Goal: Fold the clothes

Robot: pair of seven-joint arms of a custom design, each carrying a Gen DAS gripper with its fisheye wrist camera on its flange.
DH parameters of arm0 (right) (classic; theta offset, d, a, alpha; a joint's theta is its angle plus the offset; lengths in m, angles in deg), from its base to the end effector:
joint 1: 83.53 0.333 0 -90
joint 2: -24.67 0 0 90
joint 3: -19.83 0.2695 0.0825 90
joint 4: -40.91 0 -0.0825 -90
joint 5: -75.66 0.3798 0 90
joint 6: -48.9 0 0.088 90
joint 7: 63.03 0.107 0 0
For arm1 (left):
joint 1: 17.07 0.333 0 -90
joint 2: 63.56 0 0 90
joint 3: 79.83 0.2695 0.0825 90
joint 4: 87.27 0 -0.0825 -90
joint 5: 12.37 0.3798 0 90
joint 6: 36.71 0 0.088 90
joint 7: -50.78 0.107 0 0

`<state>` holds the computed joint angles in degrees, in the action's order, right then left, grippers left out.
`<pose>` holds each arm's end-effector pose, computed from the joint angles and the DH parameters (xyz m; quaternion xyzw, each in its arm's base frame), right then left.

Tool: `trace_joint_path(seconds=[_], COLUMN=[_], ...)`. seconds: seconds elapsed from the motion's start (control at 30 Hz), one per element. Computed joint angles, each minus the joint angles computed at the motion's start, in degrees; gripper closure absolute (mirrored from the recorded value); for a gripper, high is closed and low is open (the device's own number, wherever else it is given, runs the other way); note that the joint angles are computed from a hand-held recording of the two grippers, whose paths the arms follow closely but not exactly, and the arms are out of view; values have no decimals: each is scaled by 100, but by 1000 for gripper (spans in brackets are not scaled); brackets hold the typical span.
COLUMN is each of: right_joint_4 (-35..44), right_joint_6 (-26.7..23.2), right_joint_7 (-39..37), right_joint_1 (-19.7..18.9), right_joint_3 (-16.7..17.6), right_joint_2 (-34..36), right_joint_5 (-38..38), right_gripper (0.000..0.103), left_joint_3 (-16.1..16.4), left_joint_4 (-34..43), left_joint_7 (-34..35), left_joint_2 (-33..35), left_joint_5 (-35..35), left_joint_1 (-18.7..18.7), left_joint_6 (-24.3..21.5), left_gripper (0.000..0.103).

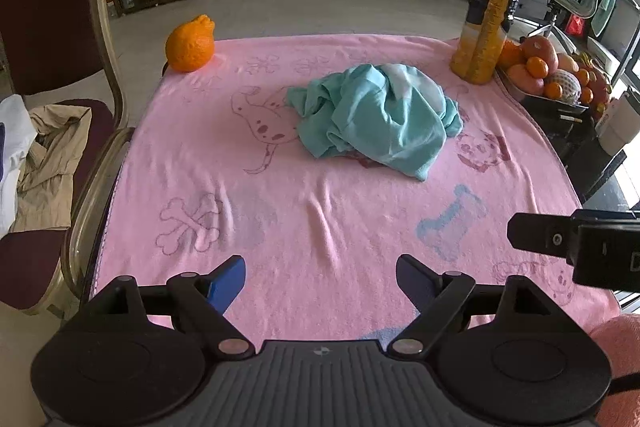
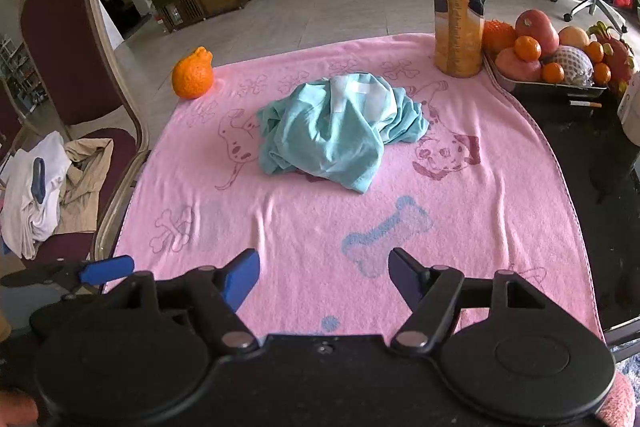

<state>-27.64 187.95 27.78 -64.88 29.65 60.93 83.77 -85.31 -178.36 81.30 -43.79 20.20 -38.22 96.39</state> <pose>0.6725 0.3240 0.4500 -0.7753 0.5480 -0.0607 0.3080 0.6117 -0.2878 0.4381 -0.7624 0.5777 -0.1799 0.2295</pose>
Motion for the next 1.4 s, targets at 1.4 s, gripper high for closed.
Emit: trace_joint_path(seconds=[1.4], right_joint_4=[-232], right_joint_6=[75], right_joint_7=[59], right_joint_1=[18], right_joint_3=[-8], right_joint_2=[-148], right_joint_5=[-32], right_gripper=[29], left_joint_3=[-42], left_joint_4=[-162], left_joint_7=[-132], left_joint_2=[-112], left_joint_5=[60], left_joint_1=[11], left_joint_6=[26], left_gripper=[18])
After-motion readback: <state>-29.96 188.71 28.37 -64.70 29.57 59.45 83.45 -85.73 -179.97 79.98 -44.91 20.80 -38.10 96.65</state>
